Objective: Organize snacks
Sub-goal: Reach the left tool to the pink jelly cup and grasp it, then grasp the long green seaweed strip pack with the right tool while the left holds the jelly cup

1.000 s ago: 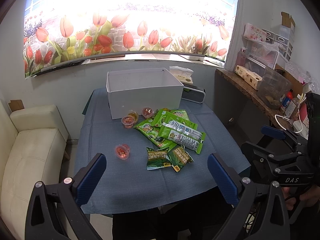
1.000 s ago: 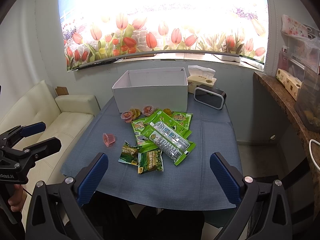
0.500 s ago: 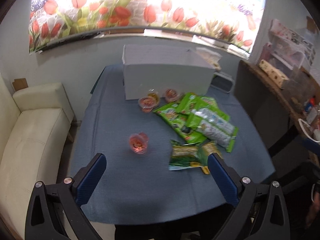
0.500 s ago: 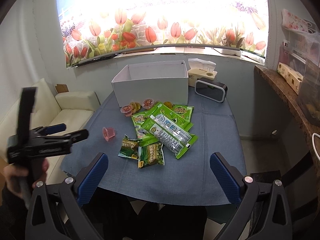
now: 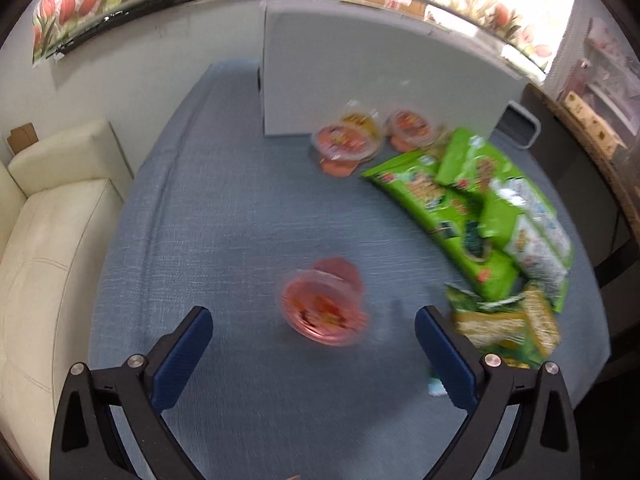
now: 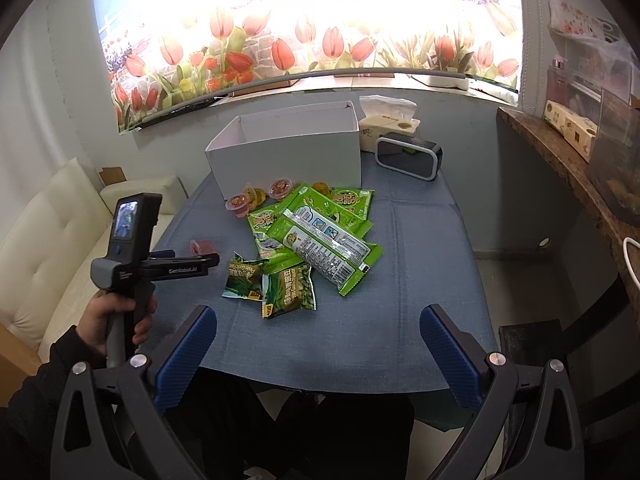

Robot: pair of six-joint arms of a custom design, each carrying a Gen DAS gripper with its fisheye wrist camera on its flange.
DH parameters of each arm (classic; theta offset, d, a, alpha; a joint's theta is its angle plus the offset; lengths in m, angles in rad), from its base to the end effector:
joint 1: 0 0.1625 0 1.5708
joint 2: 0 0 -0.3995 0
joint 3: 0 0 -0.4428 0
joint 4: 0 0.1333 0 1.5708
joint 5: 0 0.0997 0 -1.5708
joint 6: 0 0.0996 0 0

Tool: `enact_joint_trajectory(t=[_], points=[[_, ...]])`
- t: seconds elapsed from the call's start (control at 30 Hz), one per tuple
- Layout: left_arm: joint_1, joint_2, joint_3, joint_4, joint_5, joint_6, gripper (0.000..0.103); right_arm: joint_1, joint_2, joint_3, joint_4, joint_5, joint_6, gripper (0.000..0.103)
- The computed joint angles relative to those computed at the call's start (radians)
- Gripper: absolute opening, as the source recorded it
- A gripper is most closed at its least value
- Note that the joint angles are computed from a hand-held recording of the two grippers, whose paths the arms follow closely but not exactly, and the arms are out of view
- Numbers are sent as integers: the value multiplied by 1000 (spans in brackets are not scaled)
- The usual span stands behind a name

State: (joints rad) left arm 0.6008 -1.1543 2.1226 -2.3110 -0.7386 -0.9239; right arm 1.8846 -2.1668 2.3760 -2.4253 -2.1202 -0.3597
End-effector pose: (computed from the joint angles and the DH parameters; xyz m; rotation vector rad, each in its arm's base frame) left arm -0.2909 -0.4503 0.0751 0.1760 2.3861 -0.6971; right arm 0.1822 -0.2980 0.3933 0.5958 -2.4055 0.8087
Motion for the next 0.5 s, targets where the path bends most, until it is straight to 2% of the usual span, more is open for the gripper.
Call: enact_joint_trajectory(t=[0.1, 0.2, 0.27, 0.33, 0.4, 0.5], points=[[19, 14, 3, -55, 0, 41, 103, -7, -3, 3, 2, 1, 0, 103], [27, 32, -10, -42, 33, 45, 100, -10, 2, 3, -2, -2, 1, 103], [23, 37, -21, -5, 59, 35, 84, -10, 5, 4, -4, -4, 0, 103], [18, 42, -32, 39, 80, 23, 53, -8, 7, 5, -7, -5, -2, 103], [22, 41, -46, 74, 80, 16, 49, -9, 12, 6, -12, -6, -3, 103], [24, 31, -28, 11, 62, 54, 49, -11, 15, 10, -14, -2, -2, 103]])
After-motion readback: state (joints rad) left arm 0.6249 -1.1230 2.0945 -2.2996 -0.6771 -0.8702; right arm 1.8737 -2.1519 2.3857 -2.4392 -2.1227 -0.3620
